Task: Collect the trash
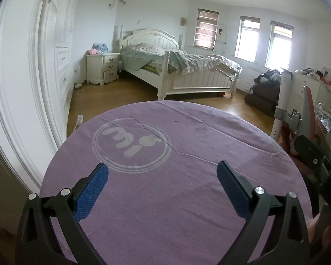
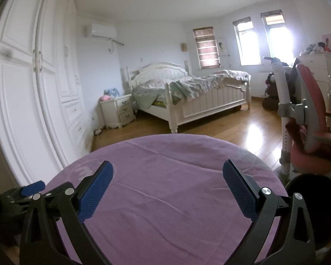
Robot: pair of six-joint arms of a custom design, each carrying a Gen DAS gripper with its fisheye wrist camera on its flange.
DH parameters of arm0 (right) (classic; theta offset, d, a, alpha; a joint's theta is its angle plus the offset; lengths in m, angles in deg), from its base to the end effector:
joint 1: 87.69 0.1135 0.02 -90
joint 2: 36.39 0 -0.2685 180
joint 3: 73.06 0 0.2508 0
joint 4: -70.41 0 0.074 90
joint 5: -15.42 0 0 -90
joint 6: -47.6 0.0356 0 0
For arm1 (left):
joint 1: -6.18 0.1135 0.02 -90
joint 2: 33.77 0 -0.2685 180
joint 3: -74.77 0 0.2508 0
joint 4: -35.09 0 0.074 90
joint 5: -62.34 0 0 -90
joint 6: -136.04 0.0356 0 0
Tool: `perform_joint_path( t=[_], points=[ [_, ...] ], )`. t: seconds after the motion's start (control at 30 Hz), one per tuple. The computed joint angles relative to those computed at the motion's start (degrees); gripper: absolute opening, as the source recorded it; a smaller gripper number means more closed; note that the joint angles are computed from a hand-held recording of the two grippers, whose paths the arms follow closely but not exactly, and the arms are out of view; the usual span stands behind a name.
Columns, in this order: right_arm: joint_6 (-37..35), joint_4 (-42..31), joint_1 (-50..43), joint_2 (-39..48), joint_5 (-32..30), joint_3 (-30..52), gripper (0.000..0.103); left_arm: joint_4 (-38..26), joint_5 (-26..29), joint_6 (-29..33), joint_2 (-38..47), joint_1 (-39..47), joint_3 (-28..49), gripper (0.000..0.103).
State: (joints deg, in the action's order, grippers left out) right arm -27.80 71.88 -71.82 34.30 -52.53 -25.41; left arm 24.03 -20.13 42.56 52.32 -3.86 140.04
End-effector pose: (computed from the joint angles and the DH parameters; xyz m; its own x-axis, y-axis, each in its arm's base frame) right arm 0.2552 0.0587 0.2294 -0.3214 0.1515 -0.9347 0.1688 0.9805 0.1009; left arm 0.3231 -0.0619 0.2345 -0.5362 0.0338 -0.8434 0.2503 0.9606 -0.1206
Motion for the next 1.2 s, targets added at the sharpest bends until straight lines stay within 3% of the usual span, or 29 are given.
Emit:
perform_joint_path(
  t=[0.53, 0.93, 1.2],
  points=[
    [-0.41, -0.79, 0.74, 0.4, 0.21, 0.89, 0.098, 1.74, 0.65, -1.0, -1.26, 0.25, -1.75, 0.098],
    [-0.4, -0.74, 1.08, 0.94, 0.56, 1.23, 0.098, 5.0, -2.83, 1.27, -2.95, -1.91, -3.97, 0.098],
    [-0.54, -0.21, 0.67, 0.78, -0.04, 0.82, 0.098, 3.98, 1.09, 0.46, -2.01, 0.03, -2.83, 0.098]
  ],
)
